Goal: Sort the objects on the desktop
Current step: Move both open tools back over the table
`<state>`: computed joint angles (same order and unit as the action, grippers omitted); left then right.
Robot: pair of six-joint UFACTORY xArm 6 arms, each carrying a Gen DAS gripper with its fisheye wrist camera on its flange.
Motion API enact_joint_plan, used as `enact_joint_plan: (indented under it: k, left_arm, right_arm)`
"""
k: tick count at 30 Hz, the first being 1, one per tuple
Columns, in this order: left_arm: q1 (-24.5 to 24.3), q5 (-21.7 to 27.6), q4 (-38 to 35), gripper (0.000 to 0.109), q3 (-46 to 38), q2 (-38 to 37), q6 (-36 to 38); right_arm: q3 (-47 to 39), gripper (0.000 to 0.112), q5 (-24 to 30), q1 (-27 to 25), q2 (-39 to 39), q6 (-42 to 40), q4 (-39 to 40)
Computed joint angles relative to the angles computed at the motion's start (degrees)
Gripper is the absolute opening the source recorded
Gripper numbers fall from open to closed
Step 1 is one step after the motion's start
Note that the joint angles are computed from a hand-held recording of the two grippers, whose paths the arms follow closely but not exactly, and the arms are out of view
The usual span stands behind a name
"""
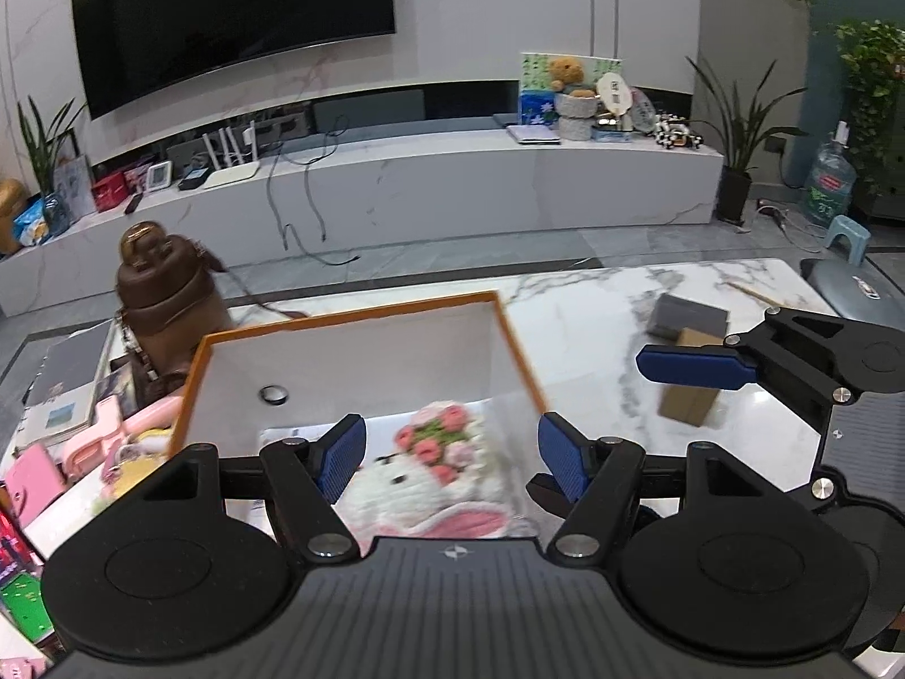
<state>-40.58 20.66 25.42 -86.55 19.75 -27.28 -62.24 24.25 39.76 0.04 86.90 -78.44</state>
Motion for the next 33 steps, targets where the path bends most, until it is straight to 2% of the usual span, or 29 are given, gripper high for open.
enact_joint_plan:
  k: [11,21,27,33]
  left_arm:
    - [-3.2,0.9,1.0,0.079,-6.3,4.8,-0.7]
    - [-5.9,2.9,0.4,0.079,-14.3,11.4,-0.4]
    - [-8.0,5.2,-2.2,0.079,-21.2,17.0,3.3]
    - [-9.7,7.8,-4.3,0.079,-28.9,22.8,6.4]
  right_arm:
    - [8.2,0.078,0.5,-2.7,-7.7,2.8,-2.3]
    - [13.5,0.078,-1.3,-6.5,-11.1,8.0,-6.0]
    - [17.4,0.078,-2.5,-9.7,-12.8,9.7,-6.7]
    - [22.2,0.078,-4.7,-13.9,-16.0,8.3,-4.0]
